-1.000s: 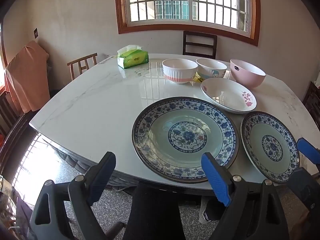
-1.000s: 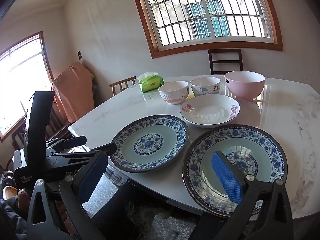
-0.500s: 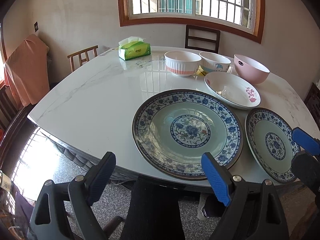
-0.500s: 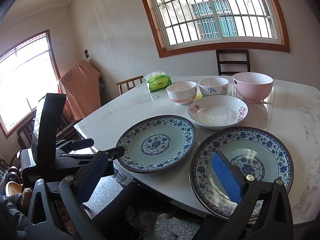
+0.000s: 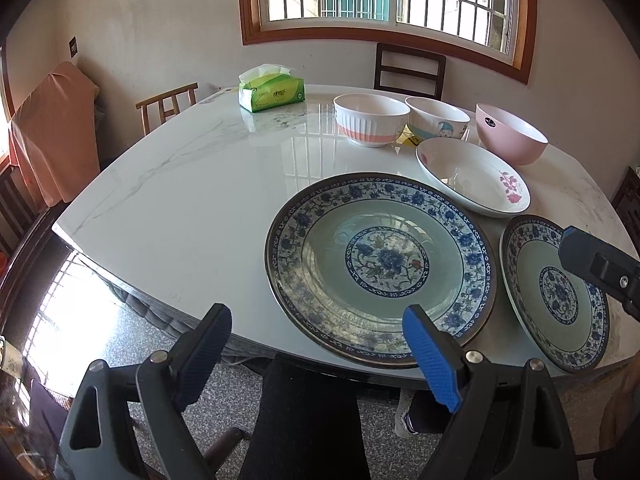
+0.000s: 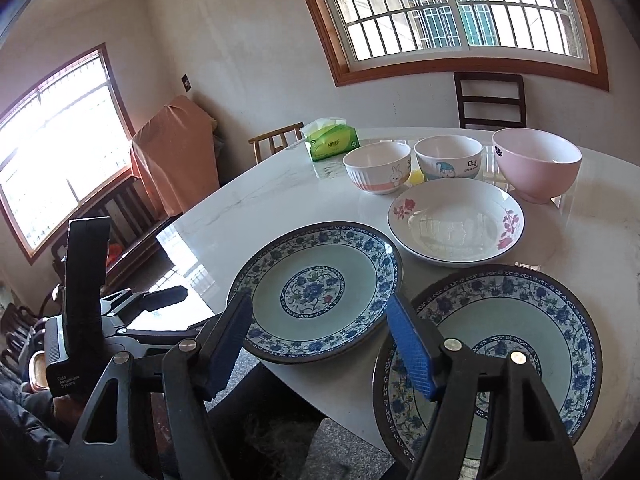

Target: Organize plates and bowls

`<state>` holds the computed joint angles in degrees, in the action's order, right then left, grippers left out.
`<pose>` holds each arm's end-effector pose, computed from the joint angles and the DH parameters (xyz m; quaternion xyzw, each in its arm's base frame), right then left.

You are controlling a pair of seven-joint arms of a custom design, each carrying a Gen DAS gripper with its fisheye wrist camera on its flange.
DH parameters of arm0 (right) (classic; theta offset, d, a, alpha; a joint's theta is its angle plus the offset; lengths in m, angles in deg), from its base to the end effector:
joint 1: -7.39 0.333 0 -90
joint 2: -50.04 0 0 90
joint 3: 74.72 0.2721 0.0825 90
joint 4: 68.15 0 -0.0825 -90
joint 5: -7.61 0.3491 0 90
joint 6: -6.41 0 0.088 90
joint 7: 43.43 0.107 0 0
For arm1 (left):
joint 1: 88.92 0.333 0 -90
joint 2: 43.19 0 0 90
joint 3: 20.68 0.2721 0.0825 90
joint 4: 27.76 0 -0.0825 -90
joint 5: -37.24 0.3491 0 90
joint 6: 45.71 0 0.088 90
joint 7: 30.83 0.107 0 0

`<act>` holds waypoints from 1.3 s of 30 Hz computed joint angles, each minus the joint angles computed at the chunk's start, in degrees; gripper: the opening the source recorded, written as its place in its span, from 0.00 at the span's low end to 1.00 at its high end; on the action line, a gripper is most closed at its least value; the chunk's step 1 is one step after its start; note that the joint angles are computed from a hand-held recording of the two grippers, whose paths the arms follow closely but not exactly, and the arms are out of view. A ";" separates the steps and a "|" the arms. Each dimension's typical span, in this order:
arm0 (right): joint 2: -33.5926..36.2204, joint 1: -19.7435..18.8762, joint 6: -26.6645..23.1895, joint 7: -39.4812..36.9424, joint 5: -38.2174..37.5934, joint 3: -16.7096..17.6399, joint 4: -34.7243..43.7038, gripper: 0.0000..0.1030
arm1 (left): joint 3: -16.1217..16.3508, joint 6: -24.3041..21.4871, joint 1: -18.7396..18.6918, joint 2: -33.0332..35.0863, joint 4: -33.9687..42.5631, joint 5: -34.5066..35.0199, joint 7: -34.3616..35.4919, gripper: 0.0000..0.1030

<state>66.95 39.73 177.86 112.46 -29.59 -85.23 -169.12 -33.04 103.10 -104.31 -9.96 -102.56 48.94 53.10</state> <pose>0.5695 0.2879 0.4740 -0.5799 0.6652 -0.2142 0.4187 0.6451 -0.2982 0.4690 -0.5030 0.7877 -0.2976 0.1945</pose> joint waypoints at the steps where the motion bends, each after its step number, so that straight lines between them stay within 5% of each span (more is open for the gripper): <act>1: 0.29 -1.14 0.27 -1.32 1.97 1.04 0.14 0.65 | 0.01 -0.13 -0.04 0.17 0.24 0.02 0.05 0.87; 16: 5.75 -8.91 -2.99 -29.31 29.20 9.60 6.74 0.65 | 0.26 -3.79 -0.89 3.19 4.97 -0.01 0.68 0.87; 20: 7.53 -8.67 -5.60 -34.35 33.15 9.50 9.65 0.64 | 0.40 -4.97 -1.12 4.19 6.63 -0.21 0.86 0.87; 39: 19.49 -11.06 -22.74 -41.79 41.46 10.04 29.19 0.64 | 1.44 -13.44 -2.49 11.32 18.36 -1.88 1.18 0.87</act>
